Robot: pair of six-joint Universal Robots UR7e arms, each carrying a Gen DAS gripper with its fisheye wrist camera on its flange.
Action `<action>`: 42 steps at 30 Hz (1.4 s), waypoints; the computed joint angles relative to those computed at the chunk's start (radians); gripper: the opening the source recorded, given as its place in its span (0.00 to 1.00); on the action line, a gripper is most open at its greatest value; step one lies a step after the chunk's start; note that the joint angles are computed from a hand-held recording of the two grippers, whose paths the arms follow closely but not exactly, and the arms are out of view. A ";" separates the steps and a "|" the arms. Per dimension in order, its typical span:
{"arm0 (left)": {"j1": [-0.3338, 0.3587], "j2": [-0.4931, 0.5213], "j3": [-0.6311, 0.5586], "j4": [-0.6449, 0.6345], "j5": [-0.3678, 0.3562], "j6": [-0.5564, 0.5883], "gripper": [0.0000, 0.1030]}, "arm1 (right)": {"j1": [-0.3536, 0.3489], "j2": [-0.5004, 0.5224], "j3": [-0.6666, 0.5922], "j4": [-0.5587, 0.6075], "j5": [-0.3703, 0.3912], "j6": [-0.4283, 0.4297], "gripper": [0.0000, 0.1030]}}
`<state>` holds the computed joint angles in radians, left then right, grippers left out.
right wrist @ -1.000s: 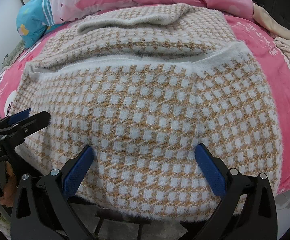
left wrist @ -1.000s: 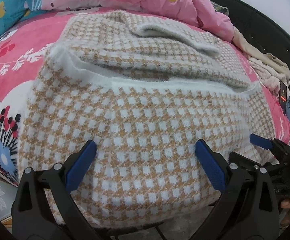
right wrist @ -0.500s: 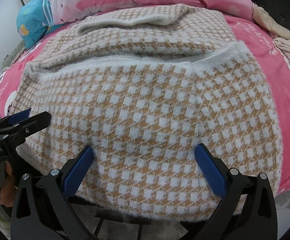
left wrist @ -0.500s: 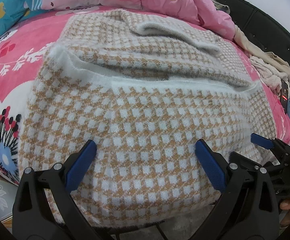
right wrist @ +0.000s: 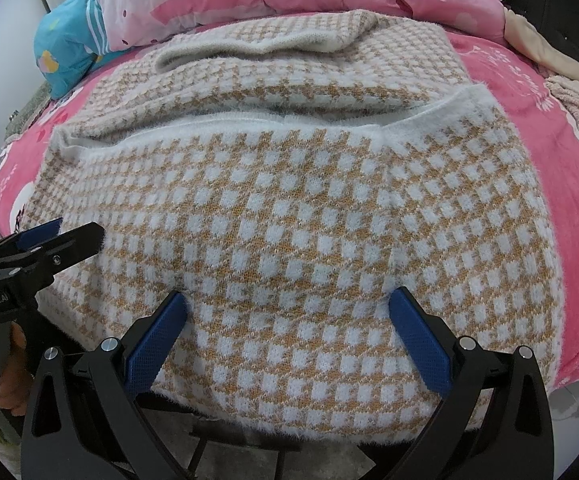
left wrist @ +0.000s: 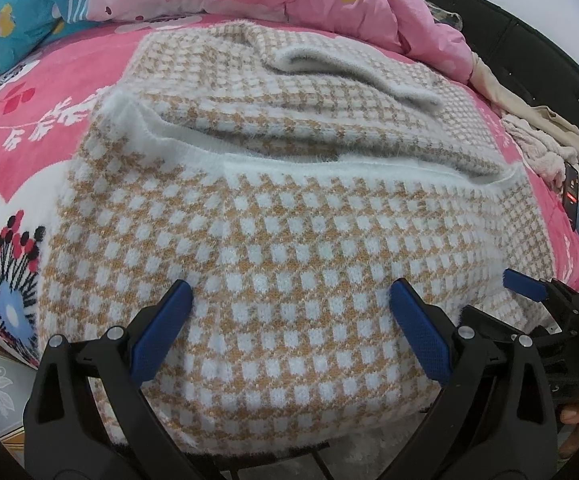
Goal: Fold large clothes
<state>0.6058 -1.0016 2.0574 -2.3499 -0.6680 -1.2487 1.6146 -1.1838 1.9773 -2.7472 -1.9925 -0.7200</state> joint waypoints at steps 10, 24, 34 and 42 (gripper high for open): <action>-0.008 0.004 -0.001 0.028 0.008 -0.029 0.94 | -0.006 -0.014 -0.002 0.015 0.025 -0.002 0.95; -0.005 0.003 -0.003 0.029 0.004 -0.030 0.94 | 0.021 -0.062 -0.006 0.046 0.084 0.018 0.95; -0.003 0.008 -0.029 0.086 -0.007 -0.054 0.94 | 0.023 -0.062 0.015 -0.027 0.114 -0.019 0.95; 0.000 0.015 -0.057 0.145 -0.010 -0.090 0.94 | 0.026 -0.021 -0.006 -0.102 0.148 -0.069 0.95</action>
